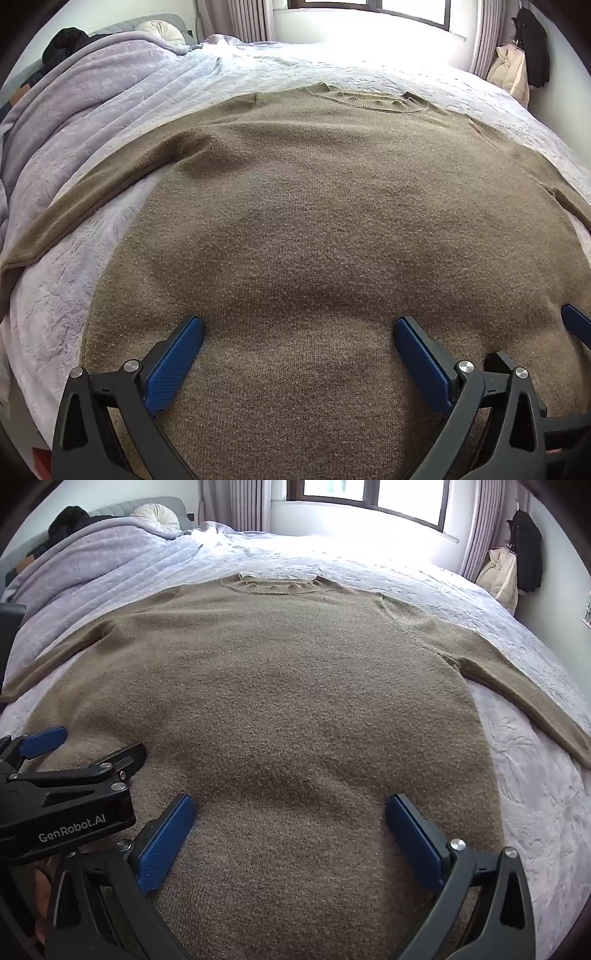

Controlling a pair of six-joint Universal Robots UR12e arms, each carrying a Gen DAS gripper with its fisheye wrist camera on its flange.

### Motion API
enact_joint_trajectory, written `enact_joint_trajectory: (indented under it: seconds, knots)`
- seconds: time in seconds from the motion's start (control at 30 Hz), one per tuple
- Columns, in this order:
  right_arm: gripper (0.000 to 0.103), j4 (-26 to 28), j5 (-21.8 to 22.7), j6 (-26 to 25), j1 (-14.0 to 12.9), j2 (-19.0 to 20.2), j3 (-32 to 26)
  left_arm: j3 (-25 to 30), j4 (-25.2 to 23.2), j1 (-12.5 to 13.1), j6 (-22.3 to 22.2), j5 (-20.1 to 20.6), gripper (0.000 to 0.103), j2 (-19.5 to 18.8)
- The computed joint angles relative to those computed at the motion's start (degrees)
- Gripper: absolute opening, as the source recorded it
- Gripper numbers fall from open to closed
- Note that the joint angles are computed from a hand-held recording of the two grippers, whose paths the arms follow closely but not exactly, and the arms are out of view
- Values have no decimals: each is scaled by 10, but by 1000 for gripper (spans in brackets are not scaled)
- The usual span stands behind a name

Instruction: Fold small clothes

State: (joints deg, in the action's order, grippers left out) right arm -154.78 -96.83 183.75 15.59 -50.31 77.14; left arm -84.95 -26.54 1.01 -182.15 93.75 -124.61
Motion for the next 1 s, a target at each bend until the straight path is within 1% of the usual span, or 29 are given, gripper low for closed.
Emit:
enact_joint_trajectory:
  seconds: [0.17, 0.23, 0.3, 0.4, 0.47, 0.63, 0.73, 0.8, 0.87, 0.9, 0.93, 1.0]
  knots:
    - [103, -1, -2, 2, 4, 11, -11, 1, 2, -3, 1, 2, 103, -1]
    - [103, -9, -3, 3, 4, 8, -6, 0, 2, -1, 3, 1, 103, 0]
    - [103, -5, -4, 2, 4, 8, -8, -4, 4, -1, 4, 0, 103, 3]
    - [103, -12, -8, -3, 4, 1, 7, -1, -7, -3, 5, 6, 103, 5]
    - [103, -3, -4, -4, 4, 1, 3, 11, -30, -1, 0, 0, 103, 5]
    - [103, 4, 19, -9, -1, -3, 2, 15, -35, -4, 5, 1, 103, 9]
    - [103, -12, 8, -11, 0, -3, 3, 10, -27, -5, 10, -8, 103, 13]
    - [103, -23, -13, -19, 4, -1, 2, 15, -42, -6, 12, -14, 103, 15]
    - [103, -23, -8, -15, 3, -4, 3, 16, -46, -6, 14, -22, 103, 18]
    - [103, -27, -18, -20, 4, -3, 2, 19, -53, -6, 13, -27, 103, 19]
    - [103, -38, -4, -11, 2, -6, 7, 20, -54, -5, 13, -31, 103, 20]
    - [103, -57, 0, -10, 0, -8, 11, 22, -57, -2, 3, -53, 103, 21]
